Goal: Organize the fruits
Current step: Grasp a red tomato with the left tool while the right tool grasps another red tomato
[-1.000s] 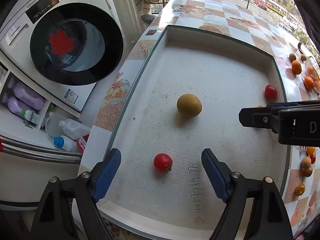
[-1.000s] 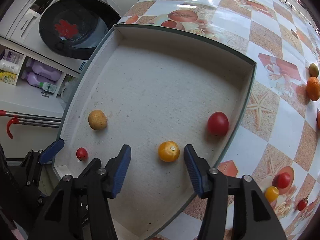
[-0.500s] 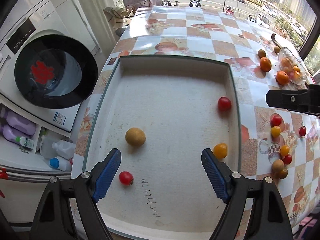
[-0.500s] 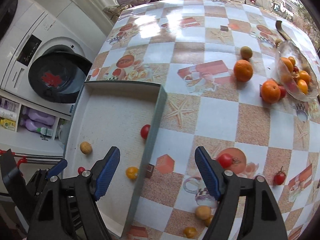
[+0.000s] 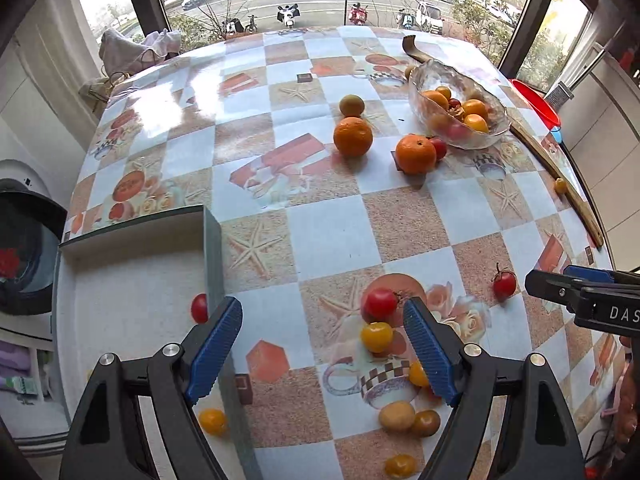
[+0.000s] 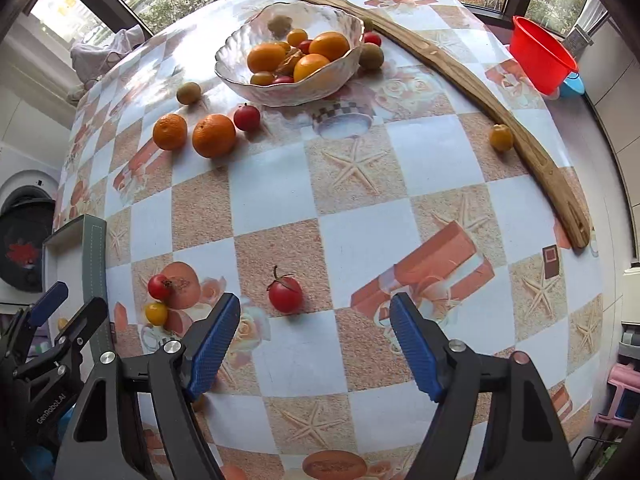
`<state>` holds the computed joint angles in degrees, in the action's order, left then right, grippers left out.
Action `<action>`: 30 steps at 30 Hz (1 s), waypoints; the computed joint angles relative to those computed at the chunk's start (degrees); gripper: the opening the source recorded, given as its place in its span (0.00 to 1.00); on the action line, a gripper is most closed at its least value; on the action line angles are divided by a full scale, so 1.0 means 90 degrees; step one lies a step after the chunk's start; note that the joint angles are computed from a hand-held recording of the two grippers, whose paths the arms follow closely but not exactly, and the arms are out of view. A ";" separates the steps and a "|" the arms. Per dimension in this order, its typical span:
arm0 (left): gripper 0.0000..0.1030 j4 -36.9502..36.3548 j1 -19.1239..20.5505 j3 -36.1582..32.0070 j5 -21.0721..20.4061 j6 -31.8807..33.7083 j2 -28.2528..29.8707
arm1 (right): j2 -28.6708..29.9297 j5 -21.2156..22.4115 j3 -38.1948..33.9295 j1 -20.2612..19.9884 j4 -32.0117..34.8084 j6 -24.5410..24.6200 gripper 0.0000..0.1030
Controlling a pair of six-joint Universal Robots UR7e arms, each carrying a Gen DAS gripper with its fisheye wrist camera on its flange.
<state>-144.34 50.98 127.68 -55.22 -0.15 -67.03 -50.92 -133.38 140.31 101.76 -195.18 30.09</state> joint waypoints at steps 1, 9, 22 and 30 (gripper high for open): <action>0.81 -0.0019 -0.0012 -0.0029 0.0015 -0.0006 0.0122 | 0.0014 0.0045 0.0042 -0.0029 -0.0065 -0.0064 0.78; 0.81 0.0171 0.0032 -0.0231 0.0038 0.0048 0.0713 | 0.0431 0.0262 0.0011 -0.0047 -0.0484 -0.0609 0.77; 0.47 0.0587 0.0052 -0.0366 -0.0090 -0.0156 0.0894 | 0.0827 0.0177 -0.0431 -0.0026 -0.0339 -0.1198 0.54; 0.25 0.0254 -0.0007 -0.0198 -0.0486 -0.0263 0.0765 | 0.0828 0.0116 -0.0491 0.0015 -0.0223 -0.1249 0.20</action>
<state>-142.06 50.91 125.90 -59.59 -2.52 -60.15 -43.47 -132.33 135.90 101.89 -197.19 18.86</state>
